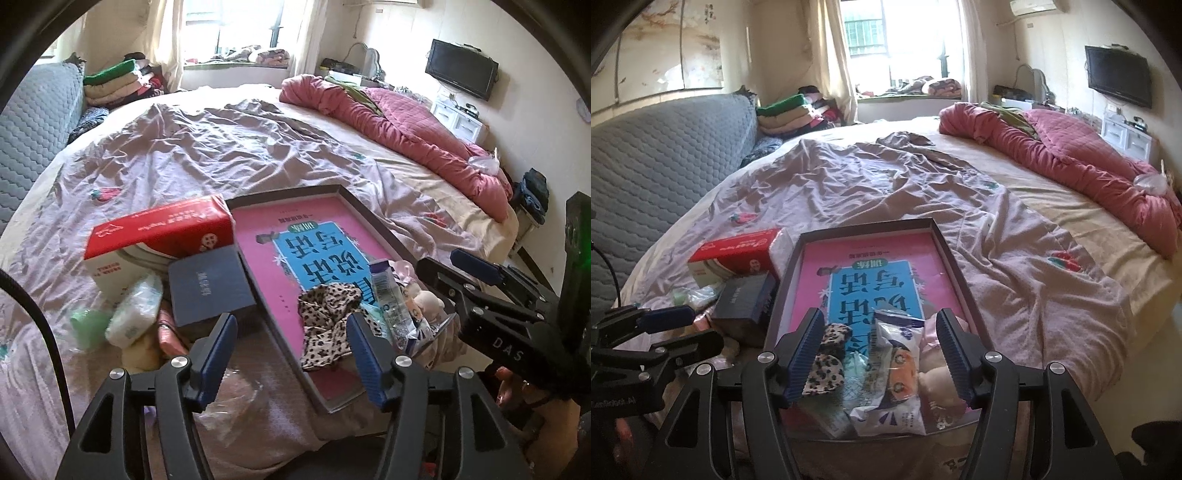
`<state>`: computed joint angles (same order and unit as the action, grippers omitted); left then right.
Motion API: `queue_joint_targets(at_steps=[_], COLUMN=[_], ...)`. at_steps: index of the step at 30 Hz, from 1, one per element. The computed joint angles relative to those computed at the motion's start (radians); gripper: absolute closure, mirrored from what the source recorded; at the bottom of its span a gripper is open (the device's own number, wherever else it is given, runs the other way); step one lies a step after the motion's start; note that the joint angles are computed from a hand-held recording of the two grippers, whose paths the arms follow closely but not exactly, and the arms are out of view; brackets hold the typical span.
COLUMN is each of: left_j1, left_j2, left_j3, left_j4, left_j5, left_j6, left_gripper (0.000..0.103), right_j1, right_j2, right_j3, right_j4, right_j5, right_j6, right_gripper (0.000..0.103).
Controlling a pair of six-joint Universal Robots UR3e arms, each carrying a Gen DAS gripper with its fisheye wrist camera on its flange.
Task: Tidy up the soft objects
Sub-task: 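Move both grippers back from the tray to the pile of items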
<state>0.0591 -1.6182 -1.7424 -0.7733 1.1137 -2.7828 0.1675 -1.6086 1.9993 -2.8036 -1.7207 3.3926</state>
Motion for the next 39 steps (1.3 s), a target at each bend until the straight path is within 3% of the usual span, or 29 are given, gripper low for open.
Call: queue_joint_targets(at_steps=[5, 15, 39], left_j1=[0.041, 0.141, 0.417], left_j2=[0.036, 0.059, -0.065], left_j3=[-0.021, -0.016, 0.07], left_j4=[-0.007, -0.022, -0.047], left_j5=[-0.026, -0.051, -0.058], left_j6=[0.017, 0.041, 0.035], left_gripper=[0.041, 0.041, 0.041], right_j1=[0.052, 0.147, 0.273], right_j2=[0.025, 0.098, 0.329], right_j3=[-0.048, -0.173, -0.401], right_j4=[0.012, 0.061, 0.132], right_j5=[-0.048, -0.093, 0.039], right_j6=[0.005, -0.006, -0.016], right_gripper=[0.032, 0.03, 0.03])
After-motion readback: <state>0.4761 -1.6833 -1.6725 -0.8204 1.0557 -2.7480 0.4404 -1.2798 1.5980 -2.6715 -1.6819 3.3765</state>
